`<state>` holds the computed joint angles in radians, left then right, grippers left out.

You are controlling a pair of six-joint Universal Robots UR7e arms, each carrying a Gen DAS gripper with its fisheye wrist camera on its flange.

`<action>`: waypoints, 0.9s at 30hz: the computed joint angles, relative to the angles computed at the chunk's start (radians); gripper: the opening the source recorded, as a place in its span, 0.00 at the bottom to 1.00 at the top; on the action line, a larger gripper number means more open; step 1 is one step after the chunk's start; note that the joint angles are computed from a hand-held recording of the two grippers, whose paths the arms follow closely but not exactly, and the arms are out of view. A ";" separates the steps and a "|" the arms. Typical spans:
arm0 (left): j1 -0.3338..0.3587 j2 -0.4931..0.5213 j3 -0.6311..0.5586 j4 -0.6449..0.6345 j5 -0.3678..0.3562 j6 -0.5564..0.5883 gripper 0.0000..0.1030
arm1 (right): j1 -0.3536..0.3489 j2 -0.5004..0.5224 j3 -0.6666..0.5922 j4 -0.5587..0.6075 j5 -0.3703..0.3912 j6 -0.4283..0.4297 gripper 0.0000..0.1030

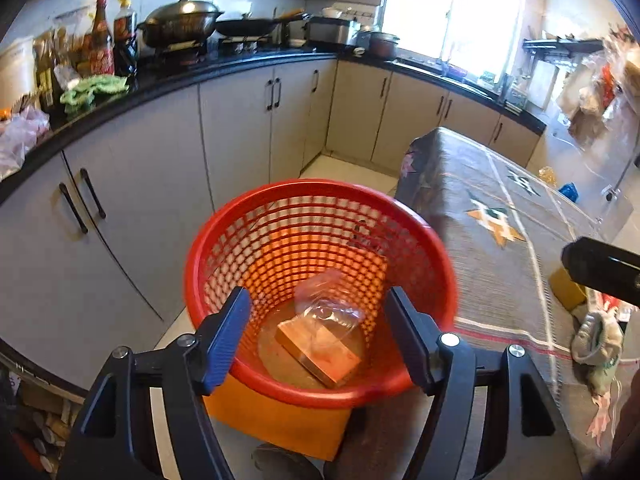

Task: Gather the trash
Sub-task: 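Carry the cup and orange box to the red basket and open both grippers, then move both open grippers back over the table items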

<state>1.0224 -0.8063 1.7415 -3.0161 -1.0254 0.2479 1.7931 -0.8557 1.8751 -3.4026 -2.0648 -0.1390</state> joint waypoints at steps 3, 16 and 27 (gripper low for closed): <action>-0.030 -0.012 0.040 -0.009 -0.011 -0.007 0.67 | 0.010 -0.051 0.099 -0.091 -0.010 -0.003 0.76; -0.151 -0.008 0.154 0.032 -0.144 0.023 0.67 | -0.062 -0.308 0.530 -0.450 -0.054 0.101 0.76; -0.210 0.003 0.185 0.065 -0.189 0.008 0.69 | -0.145 -0.370 0.689 -0.555 -0.040 0.154 0.76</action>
<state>0.8122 -0.8038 1.9265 -2.9516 -1.2149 0.2555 1.6476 -1.2258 2.5639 -3.9578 -2.1050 0.0146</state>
